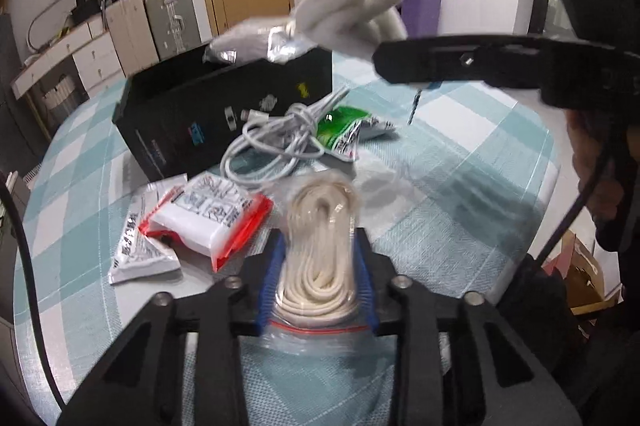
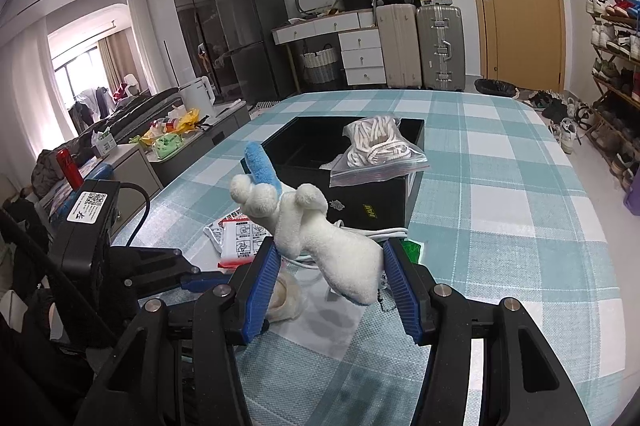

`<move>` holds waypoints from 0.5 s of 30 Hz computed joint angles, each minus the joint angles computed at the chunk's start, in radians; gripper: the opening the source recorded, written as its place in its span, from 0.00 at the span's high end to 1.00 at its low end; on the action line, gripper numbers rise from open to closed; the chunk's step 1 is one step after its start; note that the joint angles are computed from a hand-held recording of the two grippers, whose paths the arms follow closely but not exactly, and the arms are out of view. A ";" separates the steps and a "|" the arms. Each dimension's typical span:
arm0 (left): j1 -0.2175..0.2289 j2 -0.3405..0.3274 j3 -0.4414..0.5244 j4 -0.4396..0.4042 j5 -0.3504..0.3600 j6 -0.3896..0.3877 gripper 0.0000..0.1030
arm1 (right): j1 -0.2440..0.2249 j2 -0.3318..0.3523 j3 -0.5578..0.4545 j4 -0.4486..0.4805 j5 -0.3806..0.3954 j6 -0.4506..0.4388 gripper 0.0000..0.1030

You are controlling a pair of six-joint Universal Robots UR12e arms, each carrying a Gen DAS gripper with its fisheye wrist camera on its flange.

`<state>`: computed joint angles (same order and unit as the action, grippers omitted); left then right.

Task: Organize soft objects
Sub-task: 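Grasp the bag of cream flat rope with the left tool while the right tool holds the bunny, then lower the bunny into the box with the right tool while the left tool lowers the cream rope bag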

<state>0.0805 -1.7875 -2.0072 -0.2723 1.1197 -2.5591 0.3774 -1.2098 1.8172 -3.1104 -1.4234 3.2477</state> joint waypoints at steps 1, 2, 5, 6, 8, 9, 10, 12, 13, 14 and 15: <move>0.000 0.002 -0.003 0.015 -0.004 -0.003 0.79 | 0.000 -0.001 0.001 -0.002 -0.001 0.000 0.47; 0.003 0.004 -0.006 0.028 -0.017 -0.009 0.82 | 0.000 0.000 0.000 -0.001 0.000 0.000 0.47; 0.011 0.013 -0.010 0.045 -0.047 -0.025 0.85 | -0.001 -0.001 0.002 -0.008 -0.004 0.003 0.47; 0.015 0.015 -0.012 0.054 -0.058 -0.031 0.85 | -0.002 -0.002 0.004 -0.014 -0.005 0.003 0.47; 0.021 0.020 -0.014 0.056 -0.074 -0.036 0.86 | -0.001 -0.003 0.004 -0.016 -0.007 0.002 0.48; 0.024 0.021 -0.014 0.055 -0.083 -0.041 0.86 | -0.001 -0.004 0.005 -0.017 -0.008 0.002 0.47; 0.028 0.022 -0.014 0.054 -0.097 -0.048 0.87 | -0.001 -0.005 0.005 -0.018 -0.008 0.001 0.48; 0.033 0.025 -0.014 0.061 -0.111 -0.060 0.87 | 0.000 -0.005 0.005 -0.021 -0.011 0.002 0.48; 0.036 0.027 -0.016 0.072 -0.121 -0.069 0.87 | 0.000 -0.006 0.005 -0.022 -0.011 0.002 0.48; 0.038 0.028 -0.017 0.081 -0.125 -0.079 0.87 | 0.001 -0.006 0.005 -0.024 -0.011 0.001 0.48; 0.040 0.030 -0.016 0.081 -0.132 -0.084 0.87 | 0.001 -0.007 0.005 -0.029 -0.012 0.001 0.48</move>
<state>0.1206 -1.7580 -2.0231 -0.1914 0.9880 -2.6430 0.3787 -1.2168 1.8226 -3.1391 -1.4355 3.2487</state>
